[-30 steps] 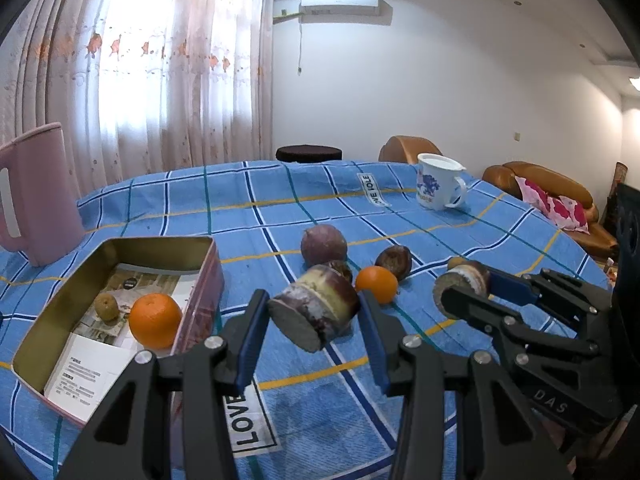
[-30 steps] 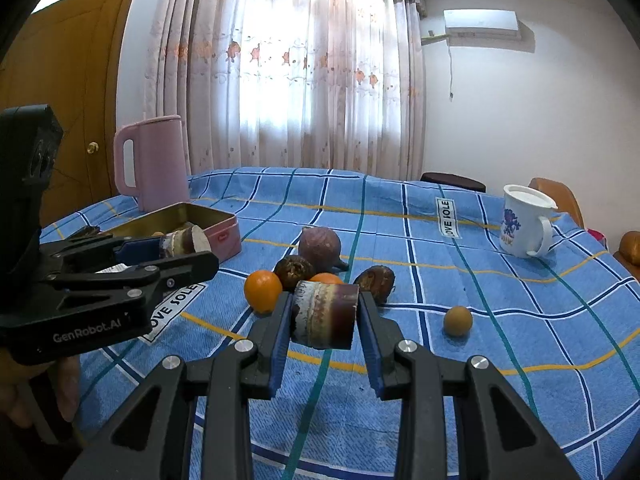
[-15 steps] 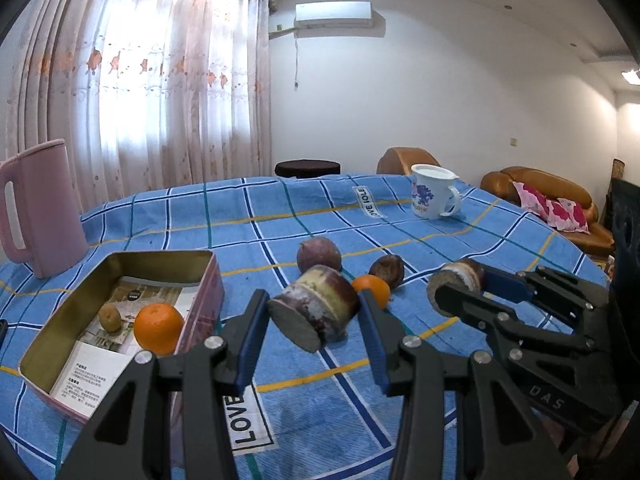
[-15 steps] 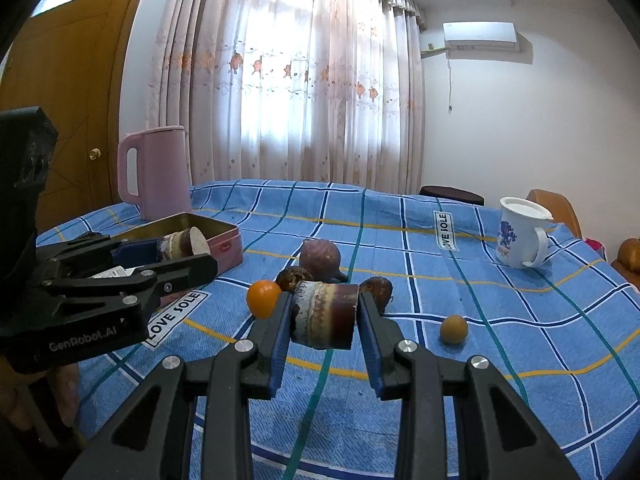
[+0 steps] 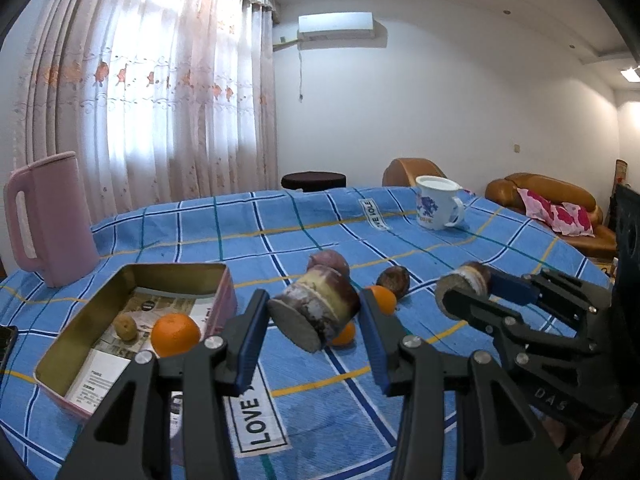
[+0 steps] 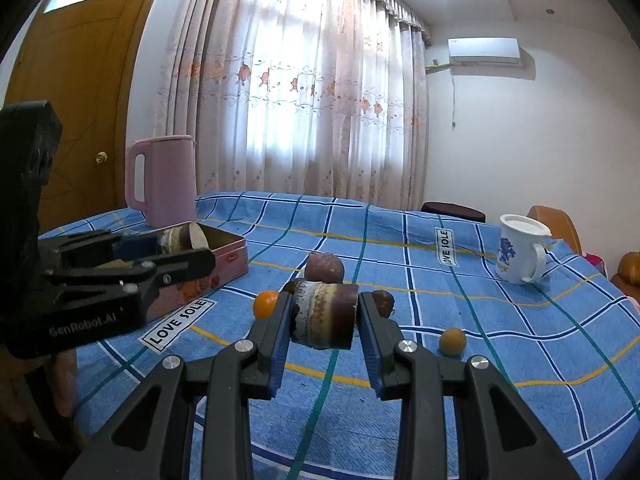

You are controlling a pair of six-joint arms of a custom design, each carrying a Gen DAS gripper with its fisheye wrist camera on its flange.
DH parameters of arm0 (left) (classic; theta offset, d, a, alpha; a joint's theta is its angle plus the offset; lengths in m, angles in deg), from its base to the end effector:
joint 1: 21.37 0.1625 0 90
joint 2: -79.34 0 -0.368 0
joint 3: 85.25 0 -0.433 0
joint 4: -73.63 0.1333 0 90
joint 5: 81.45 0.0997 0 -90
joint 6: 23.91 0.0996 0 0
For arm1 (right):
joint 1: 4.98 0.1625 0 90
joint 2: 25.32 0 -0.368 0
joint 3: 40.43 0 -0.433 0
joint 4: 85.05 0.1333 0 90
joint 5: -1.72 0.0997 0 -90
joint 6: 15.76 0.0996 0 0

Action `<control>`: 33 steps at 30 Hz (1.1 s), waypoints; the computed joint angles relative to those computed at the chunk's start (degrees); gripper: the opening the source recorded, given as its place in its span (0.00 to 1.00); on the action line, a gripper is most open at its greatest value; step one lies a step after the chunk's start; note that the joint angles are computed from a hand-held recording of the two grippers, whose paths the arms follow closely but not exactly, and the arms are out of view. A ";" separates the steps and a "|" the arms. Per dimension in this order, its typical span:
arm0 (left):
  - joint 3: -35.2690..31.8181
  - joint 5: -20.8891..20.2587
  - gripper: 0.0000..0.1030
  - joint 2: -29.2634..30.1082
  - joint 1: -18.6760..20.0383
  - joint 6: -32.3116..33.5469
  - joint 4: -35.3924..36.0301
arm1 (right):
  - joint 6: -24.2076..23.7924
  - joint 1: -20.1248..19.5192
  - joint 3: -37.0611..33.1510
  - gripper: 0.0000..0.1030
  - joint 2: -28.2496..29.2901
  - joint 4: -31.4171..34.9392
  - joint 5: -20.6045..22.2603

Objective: Organize fruits
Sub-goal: 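Carry both cylinders over the tin box and open both tools to release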

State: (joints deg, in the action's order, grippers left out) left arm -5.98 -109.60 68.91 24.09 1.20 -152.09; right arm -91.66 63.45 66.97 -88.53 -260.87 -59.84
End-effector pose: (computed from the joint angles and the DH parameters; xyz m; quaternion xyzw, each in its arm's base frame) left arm -0.2636 -0.5832 -0.1014 0.1763 0.7494 -0.5383 0.3429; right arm -0.0558 -0.6328 0.1900 0.4913 -0.7663 0.3998 0.1075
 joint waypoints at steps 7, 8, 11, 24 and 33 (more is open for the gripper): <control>0.55 -0.20 0.45 -0.40 -0.13 0.45 -1.19 | -0.65 0.16 0.05 0.33 0.17 -0.25 -0.11; 0.56 -0.18 0.45 -0.46 -0.12 0.69 -1.32 | -0.98 0.24 0.09 0.33 0.22 -0.34 -0.31; 0.81 0.04 0.45 -0.64 -0.23 0.61 -1.40 | -1.08 0.53 0.03 0.33 0.31 -0.14 -0.78; 7.85 5.03 0.45 -7.34 0.83 -2.91 -2.63 | -0.70 6.51 -2.78 0.33 0.57 9.16 -4.66; 15.42 9.00 0.45 -14.89 3.98 -9.15 -1.27 | -2.42 13.10 -4.11 0.33 4.55 13.66 -9.59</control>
